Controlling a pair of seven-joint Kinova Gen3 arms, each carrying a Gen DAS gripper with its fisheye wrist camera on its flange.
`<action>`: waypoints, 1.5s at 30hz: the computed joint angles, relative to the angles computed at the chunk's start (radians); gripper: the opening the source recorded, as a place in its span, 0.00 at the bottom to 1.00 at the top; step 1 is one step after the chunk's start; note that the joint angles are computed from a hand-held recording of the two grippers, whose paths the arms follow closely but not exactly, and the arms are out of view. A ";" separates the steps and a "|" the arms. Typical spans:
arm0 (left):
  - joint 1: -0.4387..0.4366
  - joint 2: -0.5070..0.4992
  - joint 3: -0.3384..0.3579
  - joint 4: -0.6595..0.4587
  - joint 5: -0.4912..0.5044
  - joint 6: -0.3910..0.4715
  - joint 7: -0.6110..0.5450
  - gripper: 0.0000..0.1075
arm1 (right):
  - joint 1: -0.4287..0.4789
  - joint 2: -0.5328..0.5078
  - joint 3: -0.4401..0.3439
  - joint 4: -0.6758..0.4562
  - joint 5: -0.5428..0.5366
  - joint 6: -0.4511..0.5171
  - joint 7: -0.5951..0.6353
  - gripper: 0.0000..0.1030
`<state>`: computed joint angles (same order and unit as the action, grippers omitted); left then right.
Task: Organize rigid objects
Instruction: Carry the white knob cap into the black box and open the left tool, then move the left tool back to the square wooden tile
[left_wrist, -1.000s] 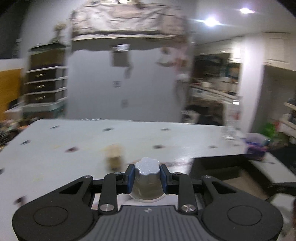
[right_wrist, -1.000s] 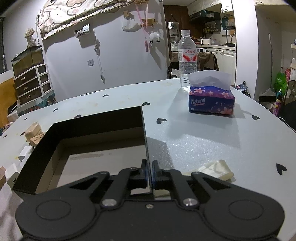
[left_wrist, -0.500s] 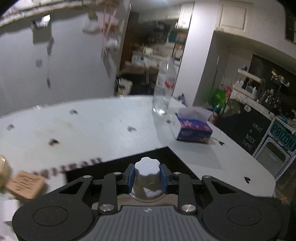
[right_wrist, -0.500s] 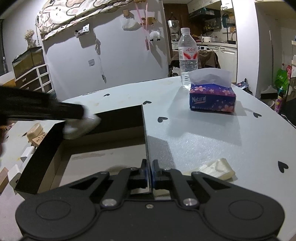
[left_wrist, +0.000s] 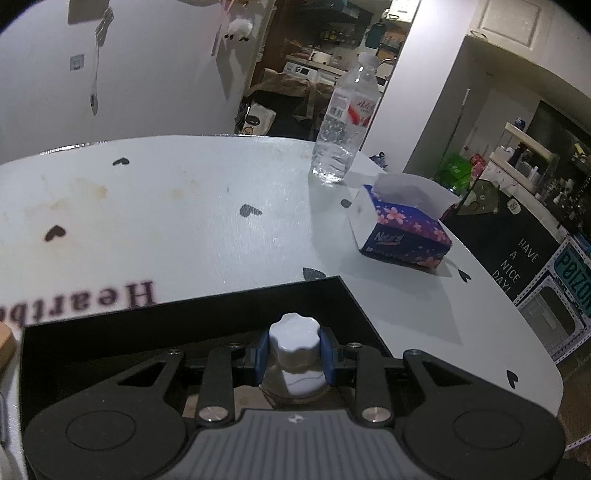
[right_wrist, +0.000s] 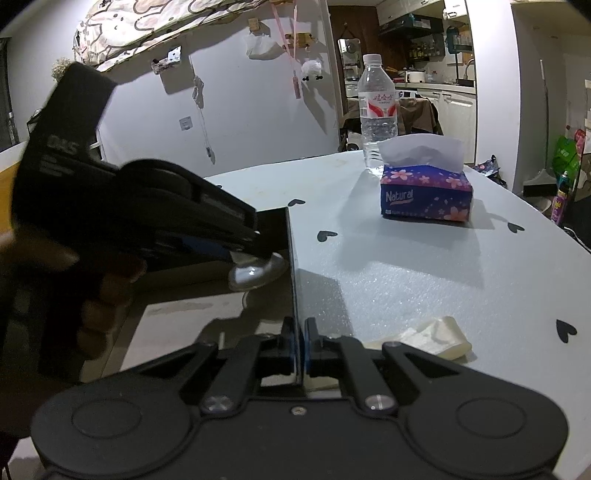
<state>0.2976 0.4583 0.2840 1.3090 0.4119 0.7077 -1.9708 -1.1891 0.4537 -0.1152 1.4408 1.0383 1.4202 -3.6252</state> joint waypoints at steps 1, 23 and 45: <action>-0.004 0.004 0.004 -0.005 0.008 0.007 0.000 0.28 | 0.000 0.001 0.000 -0.001 0.000 0.001 0.001 0.05; -0.085 -0.157 0.019 0.168 0.132 -0.014 -0.200 0.74 | 0.005 -0.004 -0.002 0.001 -0.007 -0.009 0.015 0.05; -0.150 -0.420 -0.132 0.457 0.482 -0.049 -0.627 0.96 | -0.001 0.000 0.000 -0.010 -0.007 0.001 0.033 0.05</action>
<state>0.1471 0.0381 0.1522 1.7660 0.8944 0.6586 -2.5977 -1.1901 0.4538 -0.1151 1.4310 1.0308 1.4212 -3.5926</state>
